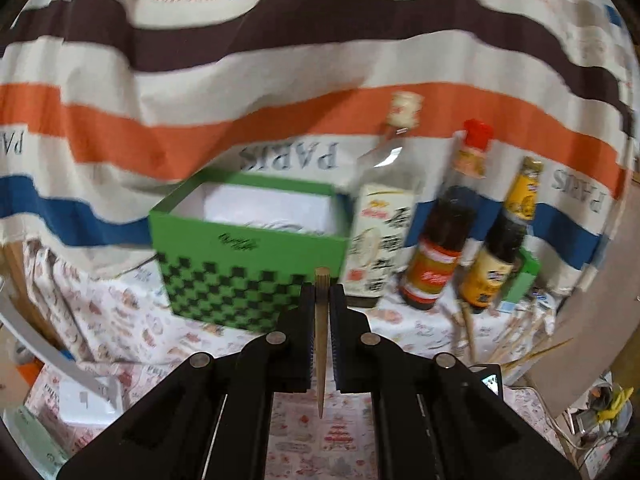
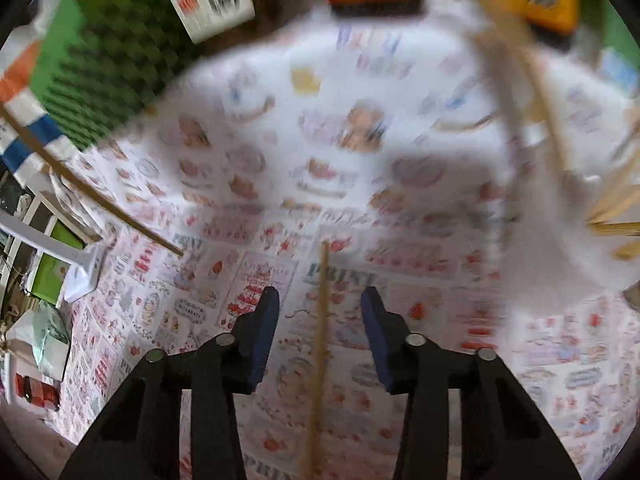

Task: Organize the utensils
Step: 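Carry both held chopsticks to the plastic cup and lower them in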

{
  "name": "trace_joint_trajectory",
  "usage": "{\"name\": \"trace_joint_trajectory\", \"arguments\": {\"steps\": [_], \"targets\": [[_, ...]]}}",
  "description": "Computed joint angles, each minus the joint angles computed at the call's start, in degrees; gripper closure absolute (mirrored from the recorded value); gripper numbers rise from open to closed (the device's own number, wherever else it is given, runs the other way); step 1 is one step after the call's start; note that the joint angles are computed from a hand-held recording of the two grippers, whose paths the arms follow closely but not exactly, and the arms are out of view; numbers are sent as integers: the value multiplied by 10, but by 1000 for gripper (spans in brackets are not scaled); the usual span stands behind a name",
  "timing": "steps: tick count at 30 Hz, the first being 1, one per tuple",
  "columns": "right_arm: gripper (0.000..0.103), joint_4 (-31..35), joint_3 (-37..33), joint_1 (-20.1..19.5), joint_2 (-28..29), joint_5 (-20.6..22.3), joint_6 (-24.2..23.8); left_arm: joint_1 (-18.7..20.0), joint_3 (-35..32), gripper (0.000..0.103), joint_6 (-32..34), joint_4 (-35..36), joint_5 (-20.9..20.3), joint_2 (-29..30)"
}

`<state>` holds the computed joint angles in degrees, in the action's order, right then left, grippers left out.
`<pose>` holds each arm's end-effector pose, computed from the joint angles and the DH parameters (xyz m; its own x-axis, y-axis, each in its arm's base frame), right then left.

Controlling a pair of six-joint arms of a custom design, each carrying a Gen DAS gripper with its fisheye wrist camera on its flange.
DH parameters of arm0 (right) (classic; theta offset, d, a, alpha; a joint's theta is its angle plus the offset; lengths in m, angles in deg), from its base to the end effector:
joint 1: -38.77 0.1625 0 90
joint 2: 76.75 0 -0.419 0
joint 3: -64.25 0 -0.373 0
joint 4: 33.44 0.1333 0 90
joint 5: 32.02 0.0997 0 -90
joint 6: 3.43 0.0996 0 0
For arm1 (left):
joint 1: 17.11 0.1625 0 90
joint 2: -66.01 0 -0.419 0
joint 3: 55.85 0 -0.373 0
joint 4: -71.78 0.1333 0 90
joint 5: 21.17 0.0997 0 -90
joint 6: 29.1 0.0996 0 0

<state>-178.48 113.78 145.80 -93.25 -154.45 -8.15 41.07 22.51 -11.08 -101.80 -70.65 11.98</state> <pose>0.3219 -0.7782 0.0376 -0.8406 -0.1278 0.5263 -0.3419 0.8789 -0.3326 -0.2019 -0.7009 0.3949 -0.8108 0.0644 -0.5818 0.5472 0.4359 -0.7145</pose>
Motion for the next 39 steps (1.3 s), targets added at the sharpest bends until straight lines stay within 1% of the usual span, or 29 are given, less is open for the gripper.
{"name": "trace_joint_trajectory", "arguments": {"steps": [1,3,4,6,8,11,12,14,15,16,17,19,20,22,23,24,26,27,30,32,34,37,39], "targets": [[63,31,-38,0,22,-20,11,2,-5,97,-4,2,8,2],[67,50,-80,1,50,-52,7,3,-9,97,-11,3,21,2],[67,53,-103,4,67,-73,-7,4,-6,97,-12,1,14,-2],[67,41,-124,8,85,-94,-36,5,0,97,-13,-3,-1,-10],[67,45,-140,9,97,-97,-48,4,4,97,-16,-7,-4,-14],[73,77,-172,8,114,-88,-36,2,5,97,-11,-12,1,-14],[74,70,-181,9,121,-93,-39,1,5,97,-11,-11,1,-13],[82,83,-214,10,140,-105,-39,0,5,97,-11,-9,0,-14],[90,87,-217,9,141,-102,-36,0,6,97,-10,-11,0,-14],[91,85,-218,8,141,-99,-35,-2,9,97,-7,-14,1,-15],[98,83,-214,7,139,-96,-33,-3,10,97,-5,-17,1,-17],[98,97,-218,5,136,-89,-28,-6,16,97,2,-29,3,-20],[98,79,-205,7,127,-84,-36,-7,19,97,5,-34,4,-21],[98,10,-152,13,99,-77,-79,-10,26,97,10,-47,4,-26],[98,-14,-134,17,89,-72,-89,-12,30,97,13,-51,2,-28],[98,-44,-107,21,73,-62,-96,-13,33,97,16,-55,1,-31],[98,-103,-46,28,32,-23,-104,-16,39,97,20,-63,1,-34],[98,-124,-28,30,20,-12,-110,-18,41,97,20,-66,2,-35],[98,-236,53,44,-25,10,-143,-22,48,97,24,-72,-1,-39],[98,-277,85,55,-44,11,-154,-25,53,97,28,-80,1,-40],[98,-314,109,62,-59,22,-162,-29,58,97,37,-89,2,-41],[98,-380,141,75,-79,19,-185,-35,64,97,47,-99,2,-41],[98,-413,140,84,-79,5,-201,-35,65,97,41,-91,-8,-40]]}}
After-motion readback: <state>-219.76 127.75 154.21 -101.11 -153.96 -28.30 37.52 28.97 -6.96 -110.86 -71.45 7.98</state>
